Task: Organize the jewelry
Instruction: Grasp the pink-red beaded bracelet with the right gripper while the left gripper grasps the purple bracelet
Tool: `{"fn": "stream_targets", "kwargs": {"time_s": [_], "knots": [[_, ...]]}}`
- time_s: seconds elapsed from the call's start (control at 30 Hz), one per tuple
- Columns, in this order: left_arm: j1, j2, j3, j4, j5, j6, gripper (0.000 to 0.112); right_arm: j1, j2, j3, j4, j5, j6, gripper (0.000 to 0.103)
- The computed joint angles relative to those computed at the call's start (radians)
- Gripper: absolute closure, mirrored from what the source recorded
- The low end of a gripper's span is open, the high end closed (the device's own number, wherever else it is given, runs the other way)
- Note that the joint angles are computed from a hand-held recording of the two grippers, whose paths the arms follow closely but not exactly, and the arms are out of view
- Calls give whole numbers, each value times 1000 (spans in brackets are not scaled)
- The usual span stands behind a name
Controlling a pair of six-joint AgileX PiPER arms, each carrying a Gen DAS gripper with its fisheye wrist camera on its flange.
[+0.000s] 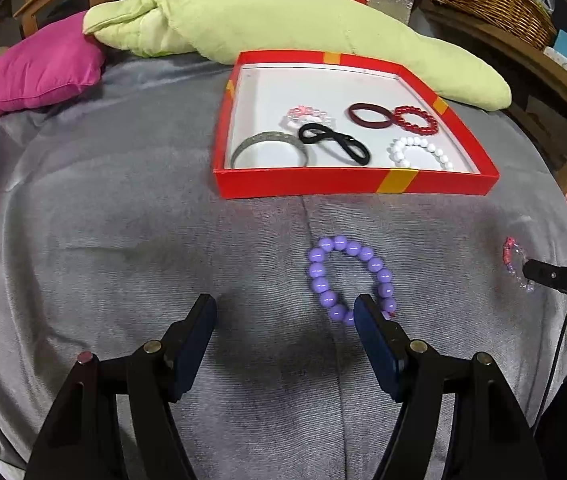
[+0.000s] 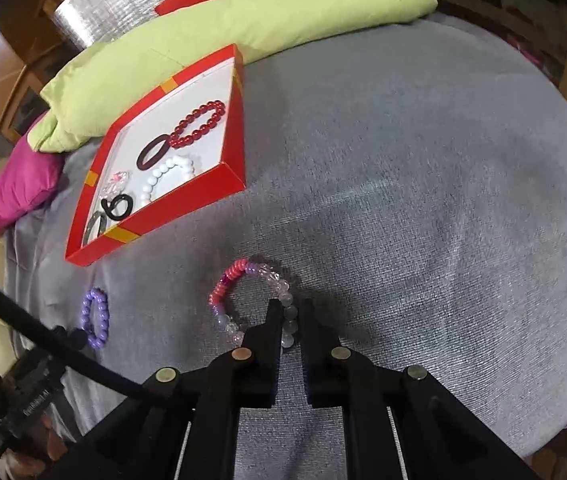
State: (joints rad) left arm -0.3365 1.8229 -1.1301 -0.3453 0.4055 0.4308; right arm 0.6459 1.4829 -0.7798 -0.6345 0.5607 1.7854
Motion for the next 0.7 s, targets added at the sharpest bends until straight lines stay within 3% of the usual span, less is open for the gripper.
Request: {"fn": "stream_targets", "kwargs": {"time_s": [0.3,0.5,0.63,0.7], "knots": [[-48,27,-20,-2,-2,-4,37,-87,-64,99,72,-178,-56,91],[-99,49,-23,201,-53,-164,35,-115,-79,128,103,-238,-86,91],[-76,53,-30,78,-43,-42,35,-103,-74,126,57,-230,-44,91],[-54,48,-30,-48,-25,79,42,-98,-64,114,48,-217,-41,91]]}}
